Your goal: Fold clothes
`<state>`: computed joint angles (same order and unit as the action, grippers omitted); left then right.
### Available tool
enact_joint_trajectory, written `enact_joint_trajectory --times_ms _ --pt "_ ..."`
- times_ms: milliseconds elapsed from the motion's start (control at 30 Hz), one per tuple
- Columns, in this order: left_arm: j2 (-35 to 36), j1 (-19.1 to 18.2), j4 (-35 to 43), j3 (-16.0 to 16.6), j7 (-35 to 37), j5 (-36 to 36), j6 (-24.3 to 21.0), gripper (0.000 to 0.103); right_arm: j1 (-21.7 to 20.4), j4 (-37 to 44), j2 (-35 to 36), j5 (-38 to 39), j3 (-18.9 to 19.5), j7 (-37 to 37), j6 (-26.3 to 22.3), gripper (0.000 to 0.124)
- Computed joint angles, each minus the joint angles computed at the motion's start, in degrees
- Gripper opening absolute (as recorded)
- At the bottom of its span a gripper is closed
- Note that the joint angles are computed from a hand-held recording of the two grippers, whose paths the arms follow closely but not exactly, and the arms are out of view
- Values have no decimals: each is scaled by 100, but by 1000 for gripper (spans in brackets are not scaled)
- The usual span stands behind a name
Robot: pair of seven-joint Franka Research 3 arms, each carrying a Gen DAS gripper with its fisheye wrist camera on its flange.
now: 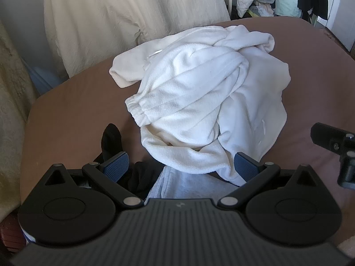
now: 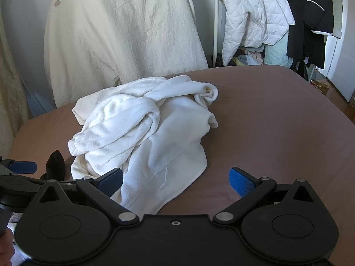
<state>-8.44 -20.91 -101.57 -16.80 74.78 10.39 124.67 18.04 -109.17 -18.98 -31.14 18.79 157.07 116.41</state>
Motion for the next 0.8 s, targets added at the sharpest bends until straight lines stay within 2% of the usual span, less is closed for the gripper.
enact_joint_trajectory --times_ms 67,100,167,233,267,333,400,467,533,600,633,700,800 --pt "88 7 113 -24 -107 61 -83 103 3 -96 -64 10 -48 -36 157 103" --pt "146 9 189 -37 -174 98 -139 103 -12 -278 -198 -22 -109 -28 443 103" --pt "492 -7 693 -25 -279 -154 -391 103 -180 -767 -551 -170 -195 239 1249 103" --pt "954 -33 1355 -9 -54 -516 -520 103 -393 -1313 -875 -45 -448 579 2339 103" --pt "1231 -78 1758 -40 -34 -356 -662 103 -440 -1483 -929 174 -607 630 2728 103" --pt "1850 -332 2608 -63 -128 602 -975 103 -483 -1721 -937 635 -921 547 3350 103" --pt "2483 -680 3405 53 -66 1546 -1172 103 -696 -1780 -830 749 -954 435 3579 103" --pt "2963 -822 3914 239 -107 1755 -1086 103 -908 -1885 -644 867 -918 415 3861 103" --pt "3019 -772 3668 429 -600 1751 -621 103 -983 -2053 -411 1197 -987 339 4292 103" --pt "2815 -543 2947 469 -938 1521 -19 103 -864 -2248 -116 1788 -1195 107 4818 103" --pt "2720 -409 2603 448 -957 1356 182 103 -921 -2292 24 1952 -1167 124 4924 103" --pt "2621 -174 2123 405 -936 1046 493 103 -1113 -2267 349 2192 -1011 278 5041 103" --pt "2662 58 2007 365 -809 692 666 103 -1114 -1939 815 2416 -979 -57 4920 103"
